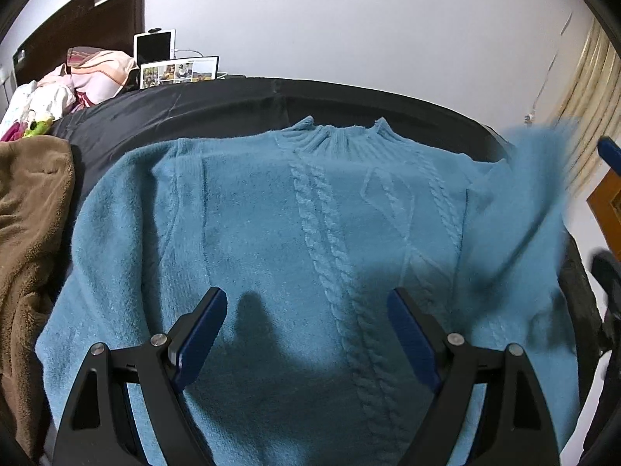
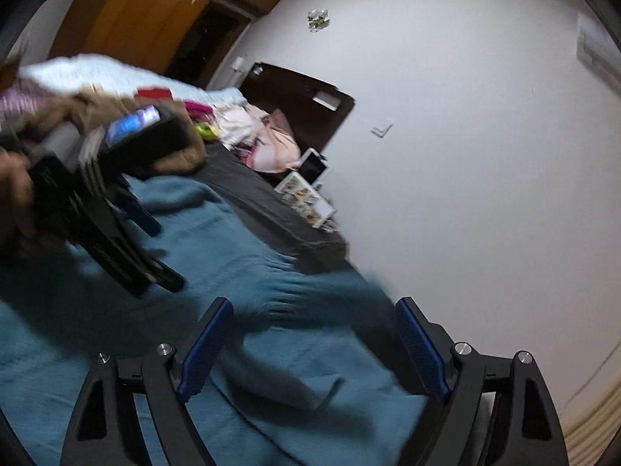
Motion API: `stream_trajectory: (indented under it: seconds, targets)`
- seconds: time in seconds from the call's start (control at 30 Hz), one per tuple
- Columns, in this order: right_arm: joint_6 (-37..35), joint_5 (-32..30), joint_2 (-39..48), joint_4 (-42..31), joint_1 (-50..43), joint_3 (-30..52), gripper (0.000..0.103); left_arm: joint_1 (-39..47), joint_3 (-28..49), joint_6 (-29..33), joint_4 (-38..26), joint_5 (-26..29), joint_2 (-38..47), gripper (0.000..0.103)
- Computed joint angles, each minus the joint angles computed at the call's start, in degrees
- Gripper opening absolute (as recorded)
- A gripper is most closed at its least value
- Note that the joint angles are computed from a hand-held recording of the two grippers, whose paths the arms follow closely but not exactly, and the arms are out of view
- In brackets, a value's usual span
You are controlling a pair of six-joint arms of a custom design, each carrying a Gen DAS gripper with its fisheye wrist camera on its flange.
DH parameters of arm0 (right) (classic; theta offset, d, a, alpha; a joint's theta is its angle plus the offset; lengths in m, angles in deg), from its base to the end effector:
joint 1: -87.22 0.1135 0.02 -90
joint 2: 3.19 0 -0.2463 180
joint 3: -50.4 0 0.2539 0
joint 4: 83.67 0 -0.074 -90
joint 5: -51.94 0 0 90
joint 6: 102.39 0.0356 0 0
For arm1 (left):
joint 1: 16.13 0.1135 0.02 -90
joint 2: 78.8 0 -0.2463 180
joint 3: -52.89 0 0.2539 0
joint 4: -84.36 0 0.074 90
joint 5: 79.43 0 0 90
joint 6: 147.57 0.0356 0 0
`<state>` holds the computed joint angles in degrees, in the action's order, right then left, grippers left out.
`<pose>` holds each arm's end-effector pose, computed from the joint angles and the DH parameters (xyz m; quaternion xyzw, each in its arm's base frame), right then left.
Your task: Fold clothes
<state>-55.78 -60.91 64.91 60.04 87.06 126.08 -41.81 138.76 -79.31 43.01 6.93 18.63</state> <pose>0.2735 0.0131 0.3242 -0.4045 0.7468 -0.0271 0.5272 0.3314 -0.1569 0.2195 0.0225 0.9474 -0.1003 0.3032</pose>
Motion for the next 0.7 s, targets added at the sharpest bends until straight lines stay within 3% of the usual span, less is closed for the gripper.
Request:
stream_trajectory:
  seconds: [0.07,0.27,0.5,0.7]
  targets:
    - [1.44,-4.97,-0.82,-4.02,-2.42,0.85,0.087,0.06,-0.12,-0.07,0.12,0.14,-0.12,0.088]
    - [10.22,-6.27,-0.52,-5.45,-7.83,1.69,0.087,0.25,-0.42,-0.50,0.18,0.39,-0.60,0.088]
    - [23.09,5.54,3.95,-3.60,-9.29,3.17,0.087,3.08,-2.52,-2.16,2.03,3.38,-3.09,0.088]
    - [22.79,16.54,6.81,-3.11,-3.49,1.02,0.087,8.34,-4.14,-4.83,3.27,17.13,-3.02,0.088]
